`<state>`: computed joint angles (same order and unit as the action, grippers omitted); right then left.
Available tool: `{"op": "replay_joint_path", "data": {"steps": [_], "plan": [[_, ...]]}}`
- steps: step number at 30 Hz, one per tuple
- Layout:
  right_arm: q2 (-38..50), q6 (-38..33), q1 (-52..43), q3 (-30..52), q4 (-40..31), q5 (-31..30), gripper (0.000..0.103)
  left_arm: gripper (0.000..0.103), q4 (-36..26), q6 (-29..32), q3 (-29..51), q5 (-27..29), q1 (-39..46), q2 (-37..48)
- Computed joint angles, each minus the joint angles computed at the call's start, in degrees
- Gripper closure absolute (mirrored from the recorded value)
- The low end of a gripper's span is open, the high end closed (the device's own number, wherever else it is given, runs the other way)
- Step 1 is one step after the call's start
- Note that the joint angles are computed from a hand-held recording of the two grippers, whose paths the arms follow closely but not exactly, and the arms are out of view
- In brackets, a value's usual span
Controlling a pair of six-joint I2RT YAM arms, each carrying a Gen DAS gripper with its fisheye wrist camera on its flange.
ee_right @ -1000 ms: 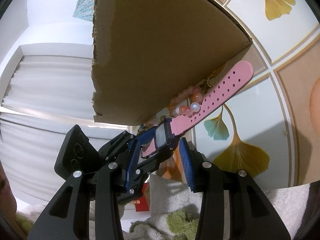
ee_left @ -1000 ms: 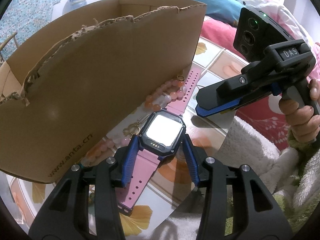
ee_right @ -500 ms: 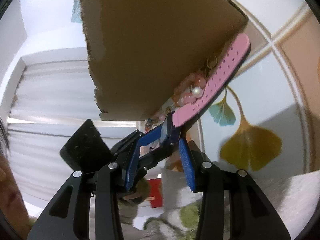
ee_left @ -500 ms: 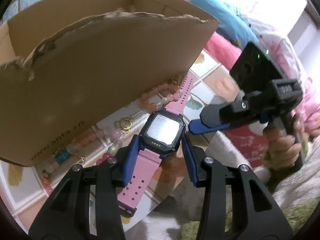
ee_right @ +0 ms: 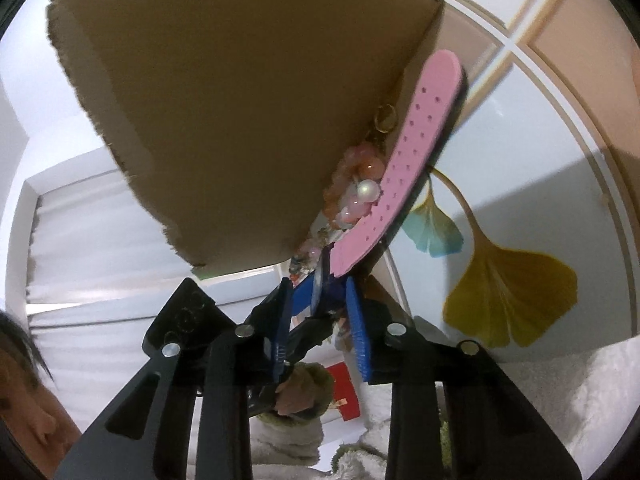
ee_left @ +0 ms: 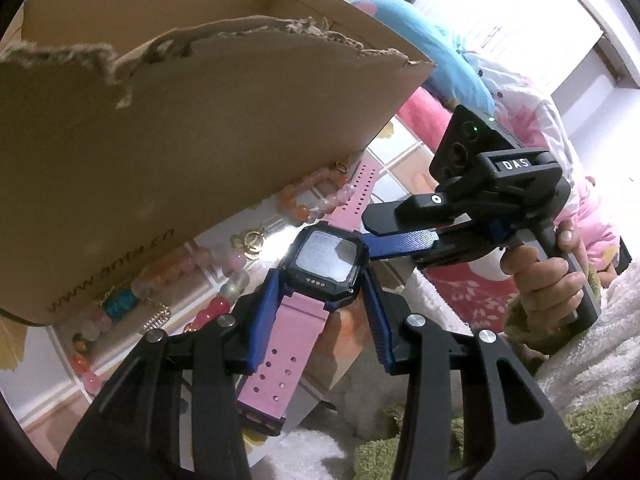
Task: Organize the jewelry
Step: 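Close the left tool on the watch face while the right tool grips the pink strap, then lift the pink-strapped watch with the left tool, strap hanging down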
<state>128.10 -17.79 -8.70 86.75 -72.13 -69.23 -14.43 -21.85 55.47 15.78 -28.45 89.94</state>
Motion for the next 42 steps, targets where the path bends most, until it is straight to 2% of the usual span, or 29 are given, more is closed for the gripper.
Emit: {"op": "replay_joint_path", "data": {"steps": [4, 5, 6, 8, 10, 16, 21, 25, 29, 33, 40, 42], "plan": [[-2.00, 4.01, 0.91, -2.26, 3.24, 1.39, 0.076, 0.063, 2.30, -0.02, -1.59, 1.47, 0.36, -0.54], [-2.31, 4.28, 0.99, -2.55, 3.36, 1.78, 0.076, 0.063, 3.01, -0.05, -2.00, 1.92, 0.39, -0.60], [-1.33, 2.02, 0.02, -0.05, -0.25, 2.50, 0.076, 0.063, 3.85, -0.03, -2.25, 2.43, 0.35, -0.40], [-2.29, 3.65, 0.61, -0.95, 1.24, 2.97, 0.076, 0.063, 4.74, 0.19, -3.15, 3.19, 0.31, -0.85], [-2.36, 2.54, -0.39, -0.47, 0.27, 4.29, 0.085, 0.063, 4.52, 0.84, -3.56, 1.83, -0.62, -1.54], [-2.41, 4.89, -1.17, -1.74, 0.61, 4.43, 0.086, 0.062, 0.62, 3.72, -2.53, -6.80, -5.06, -3.84], [-1.10, 6.14, -1.68, -0.68, -1.80, 4.31, 0.086, 0.062, -4.88, 7.63, 0.11, -21.29, -12.62, -3.14], [2.09, 5.86, -2.58, 2.04, -6.84, 2.91, 0.086, 0.062, -8.17, 8.67, 2.49, -31.68, -18.03, -0.20], [3.83, 5.89, -3.35, 3.48, -8.96, 2.09, 0.086, 0.064, -9.72, 8.01, 4.76, -41.94, -22.61, 3.17], [5.26, 4.71, -3.86, 5.89, -11.58, 1.60, 0.086, 0.074, -9.00, 7.64, 5.40, -46.14, -24.51, 4.81], [5.11, 0.65, -4.56, 1.81, -13.32, 0.04, 0.086, 0.080, -9.78, 7.97, 6.24, -48.25, -25.42, 6.17], [6.49, -1.72, -4.86, 2.98, -15.50, -0.25, 0.086, 0.083, -10.22, 8.13, 6.49, -49.40, -26.21, 6.37]]}}
